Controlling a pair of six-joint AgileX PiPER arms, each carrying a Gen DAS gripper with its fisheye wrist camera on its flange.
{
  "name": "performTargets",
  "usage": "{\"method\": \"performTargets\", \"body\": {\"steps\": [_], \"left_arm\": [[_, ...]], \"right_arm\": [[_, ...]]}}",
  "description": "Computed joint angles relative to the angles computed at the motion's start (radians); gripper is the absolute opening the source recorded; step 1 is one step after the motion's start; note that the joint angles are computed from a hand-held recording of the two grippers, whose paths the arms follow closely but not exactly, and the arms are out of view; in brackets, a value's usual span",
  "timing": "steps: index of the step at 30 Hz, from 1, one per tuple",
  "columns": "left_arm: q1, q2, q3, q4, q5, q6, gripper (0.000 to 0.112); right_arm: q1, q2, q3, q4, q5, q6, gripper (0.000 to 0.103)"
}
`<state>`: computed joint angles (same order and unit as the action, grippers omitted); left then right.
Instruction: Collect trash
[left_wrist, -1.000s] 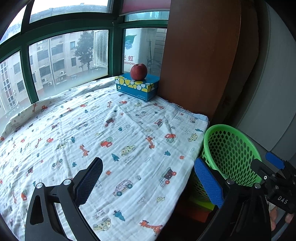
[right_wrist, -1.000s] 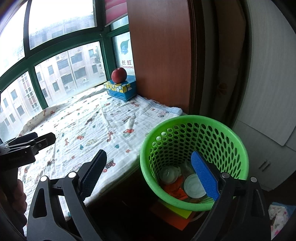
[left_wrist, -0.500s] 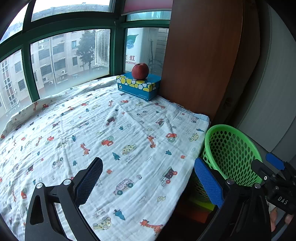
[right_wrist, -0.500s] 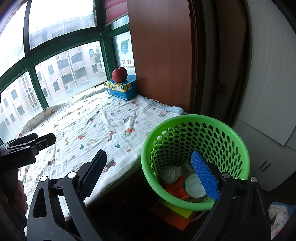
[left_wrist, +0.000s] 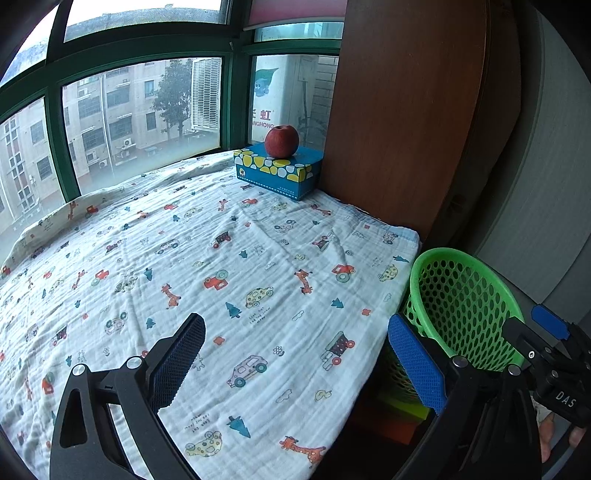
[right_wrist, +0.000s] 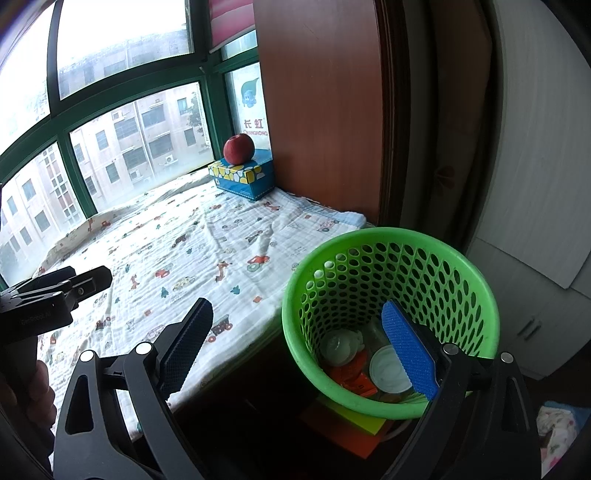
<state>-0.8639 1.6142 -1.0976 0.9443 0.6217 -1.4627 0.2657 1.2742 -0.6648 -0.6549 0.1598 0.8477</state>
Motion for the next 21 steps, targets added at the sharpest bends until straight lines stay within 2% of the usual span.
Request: {"method": "performTargets", "body": {"steps": [21], "left_arm": [[-0.009, 0.008, -0.004, 0.004, 0.012, -0.024, 0.096]], "right_arm": [[0.001, 0.001, 0.001, 0.021, -0.008, -0.02, 0.092]]}}
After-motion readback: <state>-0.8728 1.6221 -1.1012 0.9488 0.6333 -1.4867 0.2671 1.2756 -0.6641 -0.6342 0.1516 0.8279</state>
